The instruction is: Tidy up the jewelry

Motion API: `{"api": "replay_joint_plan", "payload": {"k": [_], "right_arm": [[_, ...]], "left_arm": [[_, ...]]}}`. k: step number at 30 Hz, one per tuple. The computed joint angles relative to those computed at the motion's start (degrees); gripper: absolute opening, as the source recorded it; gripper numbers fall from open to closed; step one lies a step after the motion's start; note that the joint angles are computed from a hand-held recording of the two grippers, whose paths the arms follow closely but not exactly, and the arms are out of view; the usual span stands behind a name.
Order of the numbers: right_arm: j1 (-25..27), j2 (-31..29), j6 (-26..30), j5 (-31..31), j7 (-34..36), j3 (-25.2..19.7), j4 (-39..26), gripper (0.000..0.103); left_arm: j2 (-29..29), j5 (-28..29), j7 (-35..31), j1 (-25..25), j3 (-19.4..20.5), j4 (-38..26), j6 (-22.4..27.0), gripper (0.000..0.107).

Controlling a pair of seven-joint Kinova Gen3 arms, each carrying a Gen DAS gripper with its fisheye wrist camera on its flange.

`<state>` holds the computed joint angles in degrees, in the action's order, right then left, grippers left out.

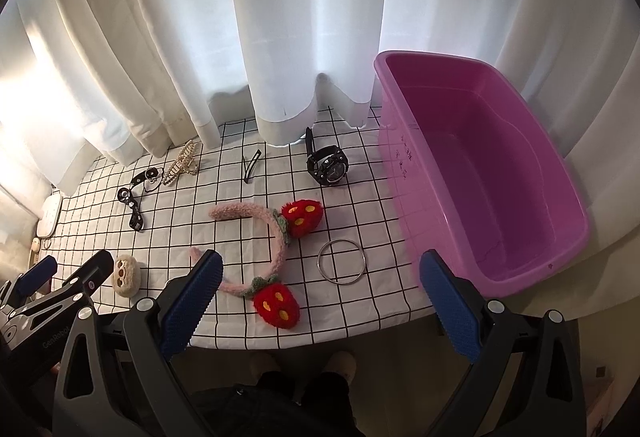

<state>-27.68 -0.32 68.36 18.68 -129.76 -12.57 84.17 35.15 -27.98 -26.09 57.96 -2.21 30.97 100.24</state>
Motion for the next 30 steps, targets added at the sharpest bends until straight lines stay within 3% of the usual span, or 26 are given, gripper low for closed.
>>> {"api": "replay_joint_plan", "payload": {"k": [24,30], "right_arm": [[-0.92,0.52,0.09,-0.40,0.49,-0.08,-0.66,0.094],[-1.03,1.18,-0.94,-1.45,1.35,-0.18,0.22,0.094]], "left_arm": [[-2.41,-0.78,2.72,0.01,1.07,4.53,-1.63,0.097],[-5.23,0.52,6.28,-1.30,2.18,11.05,-4.38,0.097]]}}
